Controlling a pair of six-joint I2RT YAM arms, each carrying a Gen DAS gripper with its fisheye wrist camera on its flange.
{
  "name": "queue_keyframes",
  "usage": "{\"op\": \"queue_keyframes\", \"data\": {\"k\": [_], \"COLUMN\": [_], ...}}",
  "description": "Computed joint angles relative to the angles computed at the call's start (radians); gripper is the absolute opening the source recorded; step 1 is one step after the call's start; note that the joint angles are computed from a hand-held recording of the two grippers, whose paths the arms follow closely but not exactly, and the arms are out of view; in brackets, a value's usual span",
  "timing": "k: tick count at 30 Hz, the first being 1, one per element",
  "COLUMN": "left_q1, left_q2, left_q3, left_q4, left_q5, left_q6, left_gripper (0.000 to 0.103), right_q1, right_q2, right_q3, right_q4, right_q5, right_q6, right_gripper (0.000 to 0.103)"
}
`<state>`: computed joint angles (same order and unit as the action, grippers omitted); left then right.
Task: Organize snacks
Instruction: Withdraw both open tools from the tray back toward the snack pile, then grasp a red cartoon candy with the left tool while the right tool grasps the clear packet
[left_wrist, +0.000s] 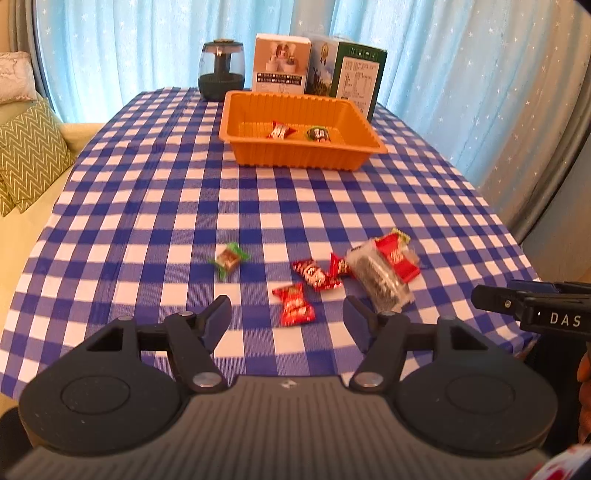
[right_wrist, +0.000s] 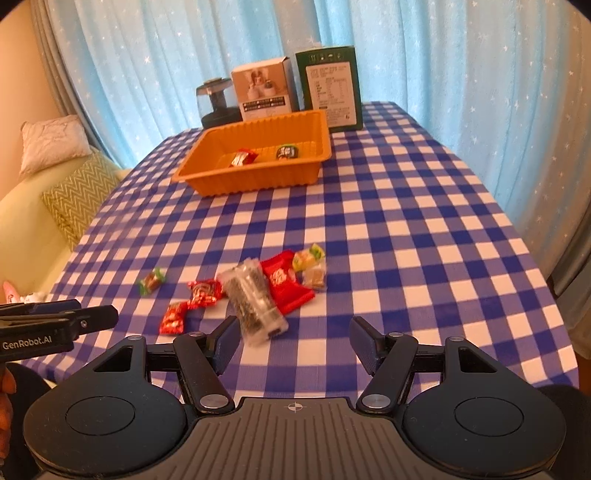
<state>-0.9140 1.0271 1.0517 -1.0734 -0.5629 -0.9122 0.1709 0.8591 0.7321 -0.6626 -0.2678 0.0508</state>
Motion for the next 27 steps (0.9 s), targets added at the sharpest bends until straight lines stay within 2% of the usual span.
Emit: {"op": "queue_keyframes", "data": {"k": [15,27], "left_q1": [-0.008,0.063], "left_q2": [0.002,0.015], "left_q3": [-0.016,-0.060], "left_q4": [-0.013,0.057], "left_q5": [-0.002,0.048], "left_q6": [-0.027,0.015], "left_gripper": [0.068,0.068], "right_q1": [0.016,0.100], "right_q2": [0.001,0.071], "right_q3": [-0.020,-0.043], "right_q4": [0.007,0.116], "right_q5": [0.001,0.034], "right_q6": [-0.008,-0.011], "right_gripper": [0.066,0.065]}}
